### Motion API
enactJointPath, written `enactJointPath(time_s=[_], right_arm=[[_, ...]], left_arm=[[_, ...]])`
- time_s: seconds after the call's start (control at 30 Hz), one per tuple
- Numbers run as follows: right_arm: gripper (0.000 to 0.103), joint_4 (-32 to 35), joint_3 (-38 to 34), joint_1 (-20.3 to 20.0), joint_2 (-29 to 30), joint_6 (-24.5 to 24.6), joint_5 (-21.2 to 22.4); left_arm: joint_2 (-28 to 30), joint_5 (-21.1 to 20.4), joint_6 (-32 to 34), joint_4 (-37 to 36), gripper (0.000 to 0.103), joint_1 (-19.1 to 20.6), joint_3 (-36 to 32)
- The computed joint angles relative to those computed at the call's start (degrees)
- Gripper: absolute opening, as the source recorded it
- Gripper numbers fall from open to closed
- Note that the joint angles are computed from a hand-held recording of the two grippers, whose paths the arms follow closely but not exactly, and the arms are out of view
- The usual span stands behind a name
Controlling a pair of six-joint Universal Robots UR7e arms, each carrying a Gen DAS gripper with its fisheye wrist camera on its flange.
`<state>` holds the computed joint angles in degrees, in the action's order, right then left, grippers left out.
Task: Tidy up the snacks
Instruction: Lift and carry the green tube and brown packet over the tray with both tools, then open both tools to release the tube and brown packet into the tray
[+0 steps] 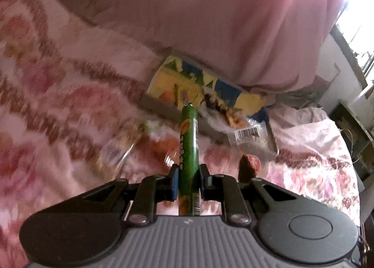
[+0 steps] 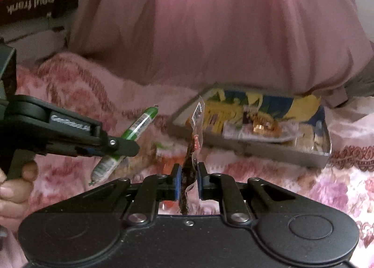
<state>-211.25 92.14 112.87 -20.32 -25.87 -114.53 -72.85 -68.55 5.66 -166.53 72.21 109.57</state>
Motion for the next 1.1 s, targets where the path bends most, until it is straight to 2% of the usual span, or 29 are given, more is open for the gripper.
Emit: enactJointPath(time_s=[0.13,0.27,0.4,0.6,0.73,1.0,1.1], right_arm=[[0.015,-0.69,-4.07,-0.7,0.99,-1.12,1.48],[0.015,1.78,-10.31,-1.97,2.44,-2.12,2.43],[0.015,4.64,-18.09,-3.87,4.83,-0.51,4.29],[0.015,9.91,-28.83,-6.56,9.24,4.63,6.89],[0.015,13.38,-33.01,-7.68,11.74,5.92,6.84],[0.015,15.85,-37.19,-8.7,14.63,7.82,4.9],[0.015,16.93,-38.7,-8.8,15.47,7.9,4.75]], left_arm=[[4.01,0.06,3.24,-1.92,0.019,-0.72,-4.57],[10.05,0.4,5.08,-4.95,0.019,-0.63,-11.01],[16.61,-1.03,5.75,-7.62,0.019,0.59,-18.24],[24.55,-2.31,7.3,-9.41,0.019,3.19,-27.3],[27.85,-1.82,6.41,-7.47,0.019,4.43,-31.49],[29.67,-4.17,6.83,-6.57,0.019,5.76,-33.62],[30.6,-3.73,8.05,-6.13,0.019,5.84,-34.77]])
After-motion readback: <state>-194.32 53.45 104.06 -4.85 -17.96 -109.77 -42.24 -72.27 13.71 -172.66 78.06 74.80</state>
